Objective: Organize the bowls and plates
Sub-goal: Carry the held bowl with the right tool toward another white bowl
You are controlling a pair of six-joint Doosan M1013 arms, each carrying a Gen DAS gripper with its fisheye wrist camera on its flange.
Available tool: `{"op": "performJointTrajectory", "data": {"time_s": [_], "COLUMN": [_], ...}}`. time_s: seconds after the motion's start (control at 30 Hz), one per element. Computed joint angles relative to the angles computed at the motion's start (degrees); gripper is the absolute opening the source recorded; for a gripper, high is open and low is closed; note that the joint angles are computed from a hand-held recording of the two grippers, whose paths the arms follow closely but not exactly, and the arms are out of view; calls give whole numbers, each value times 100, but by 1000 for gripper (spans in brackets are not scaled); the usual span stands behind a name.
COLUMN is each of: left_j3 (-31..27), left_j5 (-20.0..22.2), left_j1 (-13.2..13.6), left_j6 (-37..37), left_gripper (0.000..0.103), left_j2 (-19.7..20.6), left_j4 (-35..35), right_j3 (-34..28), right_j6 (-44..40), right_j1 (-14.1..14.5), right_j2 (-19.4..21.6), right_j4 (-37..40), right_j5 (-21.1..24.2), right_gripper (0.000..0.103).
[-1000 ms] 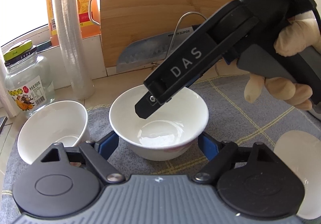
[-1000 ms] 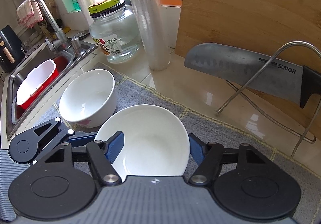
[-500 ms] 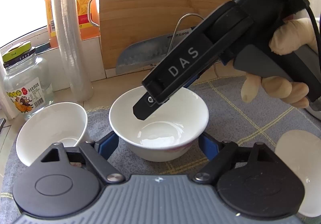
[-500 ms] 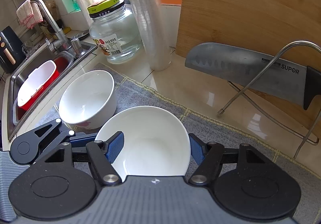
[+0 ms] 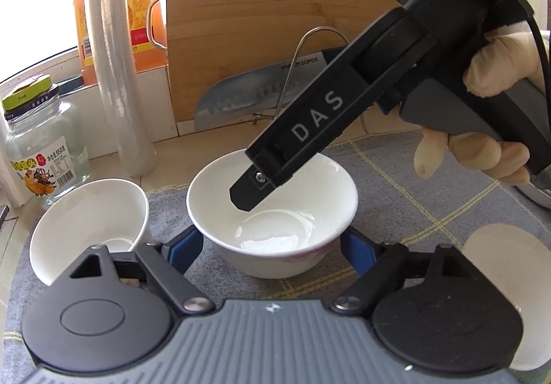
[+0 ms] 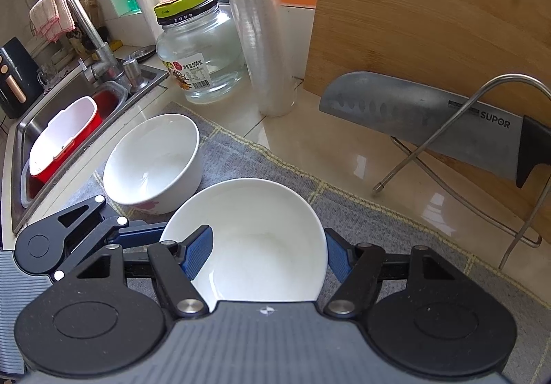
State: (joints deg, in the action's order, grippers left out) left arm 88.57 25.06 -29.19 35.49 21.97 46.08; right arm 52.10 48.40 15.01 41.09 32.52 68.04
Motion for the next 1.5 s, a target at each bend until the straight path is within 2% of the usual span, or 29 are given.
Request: {"op": "performJointTrajectory", "data": {"time_s": [0.4, 1.1, 1.5], "left_j3": [37, 120, 168], "left_j5": [123, 336, 258], "left_j1": [-146, -536, -764], "left_j6": [-29, -115, -220], "left_gripper": [86, 87, 87], "left_j2": [-192, -458, -522], "left_j4": [89, 344, 455], "right_j3": [332, 1298, 1845], "right_j6": [-205, -612, -713], "right_j1": [-83, -371, -545], "right_j2": [-314, -1073, -1465], "right_j4": [218, 735, 776], "right_j5": [-99, -385, -610], "right_gripper": [75, 75, 75]}}
